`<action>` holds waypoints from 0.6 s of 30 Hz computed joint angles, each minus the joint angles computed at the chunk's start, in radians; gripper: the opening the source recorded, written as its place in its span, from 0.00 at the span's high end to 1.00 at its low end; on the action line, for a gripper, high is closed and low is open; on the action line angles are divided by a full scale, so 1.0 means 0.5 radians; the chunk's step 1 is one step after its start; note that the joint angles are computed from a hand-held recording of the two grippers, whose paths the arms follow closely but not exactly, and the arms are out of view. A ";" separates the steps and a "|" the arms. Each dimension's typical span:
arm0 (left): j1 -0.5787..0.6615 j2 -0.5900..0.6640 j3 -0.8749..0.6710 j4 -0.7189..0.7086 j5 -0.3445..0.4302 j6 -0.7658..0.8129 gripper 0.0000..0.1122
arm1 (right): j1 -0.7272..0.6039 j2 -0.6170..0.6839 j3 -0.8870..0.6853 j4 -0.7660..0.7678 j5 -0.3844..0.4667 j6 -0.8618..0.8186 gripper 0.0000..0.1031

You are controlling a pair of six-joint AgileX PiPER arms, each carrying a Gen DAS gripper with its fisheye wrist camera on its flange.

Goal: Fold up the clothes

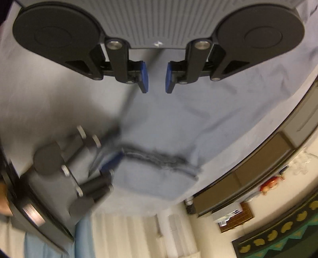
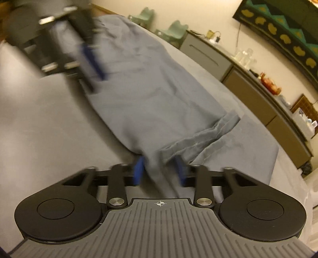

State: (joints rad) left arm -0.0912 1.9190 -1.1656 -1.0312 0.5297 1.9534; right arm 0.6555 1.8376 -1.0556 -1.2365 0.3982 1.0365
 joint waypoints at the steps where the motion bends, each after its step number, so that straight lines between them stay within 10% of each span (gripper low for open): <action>1: -0.007 -0.007 0.067 -0.136 -0.132 0.088 0.82 | -0.009 0.039 -0.052 0.007 0.041 0.018 0.76; 3: 0.007 0.034 0.082 -0.421 -0.288 0.119 0.82 | -0.040 0.049 -0.130 0.113 0.069 -0.009 0.78; 10: 0.179 0.132 0.027 -0.517 -0.087 -0.061 0.83 | -0.028 0.026 -0.120 0.199 0.133 -0.015 0.79; 14: 0.037 0.159 0.005 -0.679 -0.411 0.037 0.78 | -0.003 0.080 -0.148 0.028 0.207 0.178 0.72; 18: 0.050 0.241 -0.134 -0.304 -0.591 -0.512 0.78 | 0.058 0.190 -0.248 0.038 0.391 0.177 0.58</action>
State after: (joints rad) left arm -0.0664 2.0393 -1.2327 -1.1834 0.2340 1.6972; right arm 0.6843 1.9325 -1.1798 -1.2176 0.5938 1.1250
